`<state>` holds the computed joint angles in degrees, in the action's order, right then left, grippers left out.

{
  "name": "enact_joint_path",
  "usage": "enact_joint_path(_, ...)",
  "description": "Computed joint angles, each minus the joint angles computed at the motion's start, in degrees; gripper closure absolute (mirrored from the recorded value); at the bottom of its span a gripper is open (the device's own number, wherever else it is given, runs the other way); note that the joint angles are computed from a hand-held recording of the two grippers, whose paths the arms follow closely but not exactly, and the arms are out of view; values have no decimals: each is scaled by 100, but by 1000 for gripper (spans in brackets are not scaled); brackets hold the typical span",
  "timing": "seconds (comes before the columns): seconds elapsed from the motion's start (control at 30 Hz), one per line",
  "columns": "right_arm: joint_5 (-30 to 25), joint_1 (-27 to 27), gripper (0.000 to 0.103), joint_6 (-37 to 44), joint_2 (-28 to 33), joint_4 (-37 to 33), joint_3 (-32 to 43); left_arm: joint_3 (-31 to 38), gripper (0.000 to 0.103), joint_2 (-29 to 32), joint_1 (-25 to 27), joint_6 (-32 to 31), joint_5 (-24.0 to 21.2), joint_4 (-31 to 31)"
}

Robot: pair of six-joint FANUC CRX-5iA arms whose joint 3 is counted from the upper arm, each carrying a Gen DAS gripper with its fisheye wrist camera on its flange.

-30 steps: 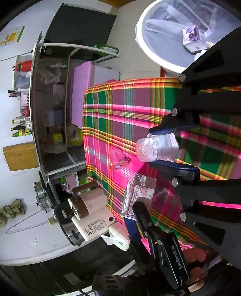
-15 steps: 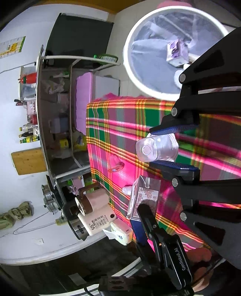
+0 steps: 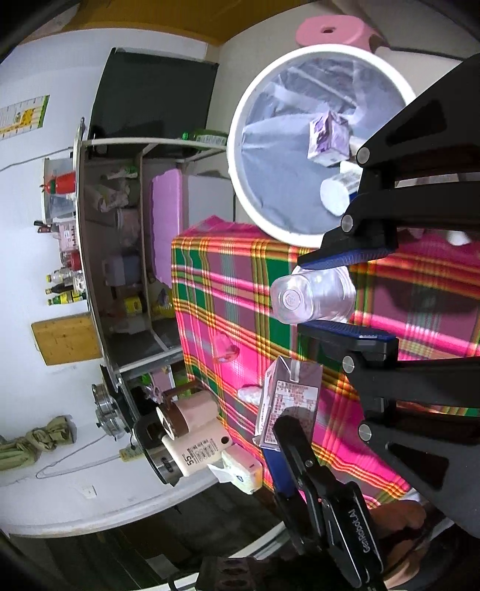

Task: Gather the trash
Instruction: 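Carry the carton and cup over the white bin and open both tools to drop them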

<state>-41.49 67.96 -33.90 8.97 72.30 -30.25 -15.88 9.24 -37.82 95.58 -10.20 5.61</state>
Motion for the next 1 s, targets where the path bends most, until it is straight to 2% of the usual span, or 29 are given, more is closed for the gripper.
enact_joint_path(0.53,-517,144,74,-475,-456,-206,-539,243,46,412,-332,-1080,91,994)
enact_joint_path(1.0,-818,141,74,-777,-840,-609,-1030,875,46,1089,-667,-2161,5,1908)
